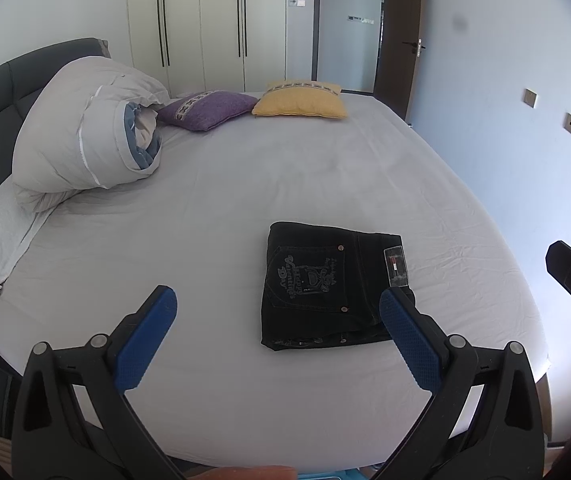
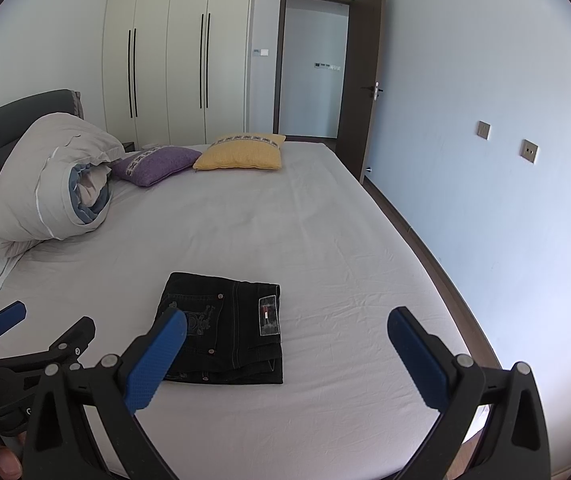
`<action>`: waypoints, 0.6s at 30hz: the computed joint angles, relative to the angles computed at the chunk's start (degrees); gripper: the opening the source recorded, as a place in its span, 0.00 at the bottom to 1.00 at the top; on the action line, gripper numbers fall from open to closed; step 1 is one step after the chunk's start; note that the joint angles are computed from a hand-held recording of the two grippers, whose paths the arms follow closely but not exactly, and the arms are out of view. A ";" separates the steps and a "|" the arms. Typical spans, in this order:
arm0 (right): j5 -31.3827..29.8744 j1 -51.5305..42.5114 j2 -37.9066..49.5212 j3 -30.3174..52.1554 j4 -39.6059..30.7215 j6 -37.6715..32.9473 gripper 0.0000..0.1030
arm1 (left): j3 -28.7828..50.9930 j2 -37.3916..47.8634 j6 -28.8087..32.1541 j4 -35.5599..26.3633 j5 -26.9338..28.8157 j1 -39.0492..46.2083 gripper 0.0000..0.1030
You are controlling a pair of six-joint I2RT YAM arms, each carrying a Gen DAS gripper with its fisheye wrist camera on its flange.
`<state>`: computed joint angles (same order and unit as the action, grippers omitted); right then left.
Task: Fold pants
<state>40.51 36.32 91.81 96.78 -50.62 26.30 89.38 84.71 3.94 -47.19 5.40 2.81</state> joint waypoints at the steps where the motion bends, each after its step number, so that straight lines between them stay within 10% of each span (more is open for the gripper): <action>1: 0.01 -0.03 0.03 0.05 -0.03 -0.01 1.00 | -0.03 -0.03 0.04 0.04 0.05 0.03 1.00; 18: -0.26 -0.14 -0.11 -0.41 0.26 -0.18 1.00 | 0.26 -0.03 0.10 -0.47 0.01 0.05 1.00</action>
<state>40.25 36.17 91.70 96.37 -50.35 26.12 89.65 84.68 4.03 -47.66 5.41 2.86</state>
